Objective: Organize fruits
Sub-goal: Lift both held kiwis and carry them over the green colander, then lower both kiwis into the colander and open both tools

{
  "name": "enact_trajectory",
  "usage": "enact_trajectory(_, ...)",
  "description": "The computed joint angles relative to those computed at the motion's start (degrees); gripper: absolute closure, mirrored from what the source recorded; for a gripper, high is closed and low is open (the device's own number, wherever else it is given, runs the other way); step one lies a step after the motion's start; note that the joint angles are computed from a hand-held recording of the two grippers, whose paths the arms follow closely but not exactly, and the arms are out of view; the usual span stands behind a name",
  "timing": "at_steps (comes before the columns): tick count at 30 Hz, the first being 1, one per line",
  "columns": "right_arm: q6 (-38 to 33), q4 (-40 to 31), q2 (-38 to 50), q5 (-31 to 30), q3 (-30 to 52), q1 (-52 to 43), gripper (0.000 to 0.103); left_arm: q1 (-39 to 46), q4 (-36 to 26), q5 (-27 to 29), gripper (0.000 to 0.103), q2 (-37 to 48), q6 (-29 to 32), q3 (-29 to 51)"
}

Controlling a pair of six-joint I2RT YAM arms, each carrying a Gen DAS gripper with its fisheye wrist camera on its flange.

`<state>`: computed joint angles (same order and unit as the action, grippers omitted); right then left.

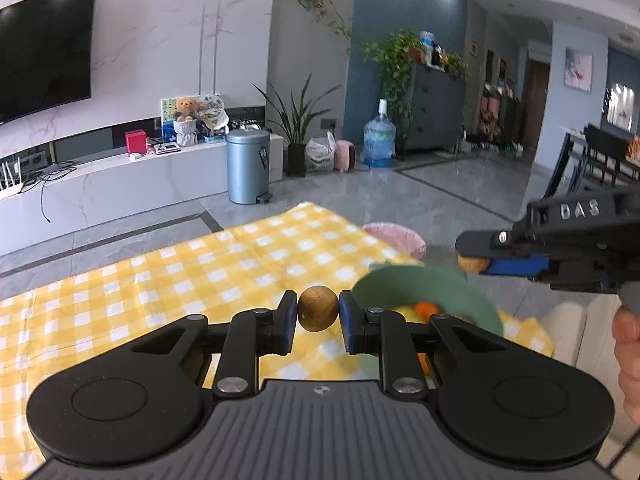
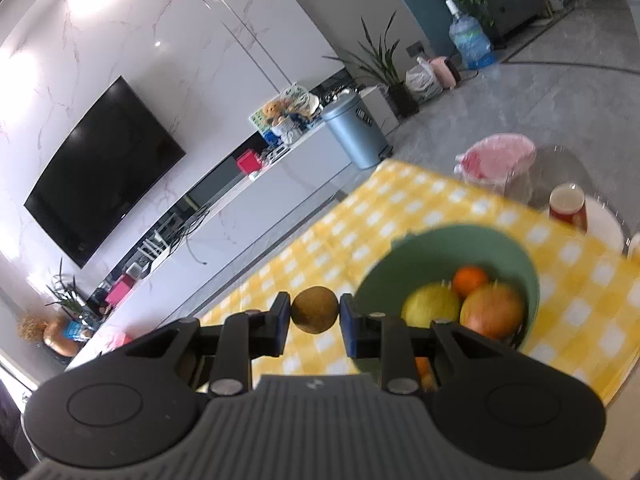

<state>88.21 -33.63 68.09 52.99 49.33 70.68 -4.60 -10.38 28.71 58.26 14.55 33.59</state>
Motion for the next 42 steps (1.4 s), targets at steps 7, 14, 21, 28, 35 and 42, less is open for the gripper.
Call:
enact_trajectory(7,-5.82,-3.25,-3.13,1.07,3.18,-6.81,0.080,-2.95,1.76,-1.03,0.079,2.28,-6.78,1.19)
enact_trajectory(14,-5.29,8.64,-10.28,-5.23,-12.16,-12.81,0.080,-7.41,8.80,0.75,0.079,7.59,-11.37,0.40)
enact_trajectory(21,-8.86,21.86,-13.39,-13.68,-23.03,-20.10,0.080,-10.82,13.81,5.68,0.079,22.18,-16.15,4.58)
enact_trajectory(28,-9.47,29.22,-10.67,-18.80,-25.52,-25.62,0.080,-11.54,18.75,6.27,0.079,28.22,-19.61,5.54)
enact_trajectory(35,-12.45,36.76,-2.51,-19.02,-23.61,-27.95,0.074,-11.36,23.70,4.13,0.079,26.46,-23.23,2.84)
enact_trajectory(42,-8.96,36.32,-4.18,-18.13,-25.99,-28.68,0.056,-11.65,22.89,2.97,0.079,27.65,-23.50,3.81)
